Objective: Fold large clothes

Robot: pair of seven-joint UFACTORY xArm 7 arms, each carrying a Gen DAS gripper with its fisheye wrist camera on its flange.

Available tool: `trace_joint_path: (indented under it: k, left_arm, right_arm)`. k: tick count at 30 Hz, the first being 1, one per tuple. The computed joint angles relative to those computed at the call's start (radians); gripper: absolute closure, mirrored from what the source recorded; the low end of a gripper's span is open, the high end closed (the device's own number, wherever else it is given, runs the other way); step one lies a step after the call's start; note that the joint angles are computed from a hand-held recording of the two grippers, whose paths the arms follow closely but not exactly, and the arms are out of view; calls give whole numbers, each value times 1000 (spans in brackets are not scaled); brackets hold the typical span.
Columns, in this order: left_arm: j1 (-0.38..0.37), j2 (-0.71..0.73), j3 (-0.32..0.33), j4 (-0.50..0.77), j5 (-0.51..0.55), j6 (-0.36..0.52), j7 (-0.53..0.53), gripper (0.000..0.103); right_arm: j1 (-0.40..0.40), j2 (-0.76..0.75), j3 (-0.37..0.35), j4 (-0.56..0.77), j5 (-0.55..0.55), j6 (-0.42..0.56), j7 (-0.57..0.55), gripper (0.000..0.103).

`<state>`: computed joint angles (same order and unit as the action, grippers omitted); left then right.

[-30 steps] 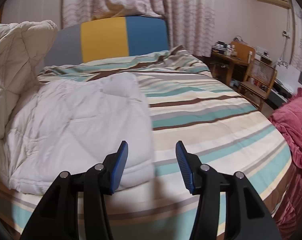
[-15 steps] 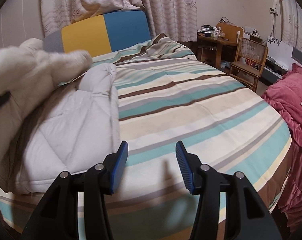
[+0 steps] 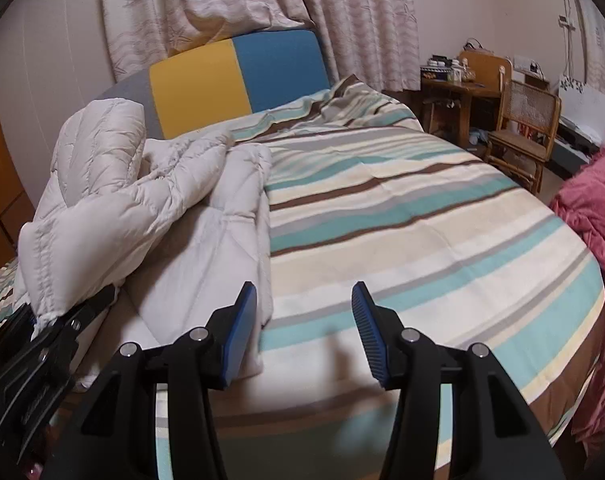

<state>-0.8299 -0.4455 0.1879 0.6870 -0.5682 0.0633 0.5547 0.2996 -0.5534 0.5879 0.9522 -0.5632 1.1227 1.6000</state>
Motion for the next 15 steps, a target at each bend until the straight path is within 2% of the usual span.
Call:
trace_joint_path:
  k: [1,3,4,5,10,12,15]
  left_arm:
    - [13,-12,-13,-13,11,-4,-1,57]
    - [3,-32,-8,-27,25,5,9,40]
    - [-53,-63,41,-36,5,24,45,20]
    - [-96,-92,76,-47,-16,29,75,10]
    - [-83,-225,94,-101,-31,50,69,10]
    - [-25,-265,84,-117,-27,48,27,10]
    - [109,-267,76,-101,-16,49,-90,10]
  right_arm:
    - [0,3,0,2,0,-2,0,54]
    - [1,5,-3,-1,4,-16,12,54]
    - [2,6,-4,-2,6,-18,14,54]
    - [3,5,-5,-4,7,-22,18,54]
    - [0,5,3,10,-9,-16,16,54]
    - [-3,5,4,16,-14,-15,13,54]
    - [-10,8,9,32,-24,-13,13,54]
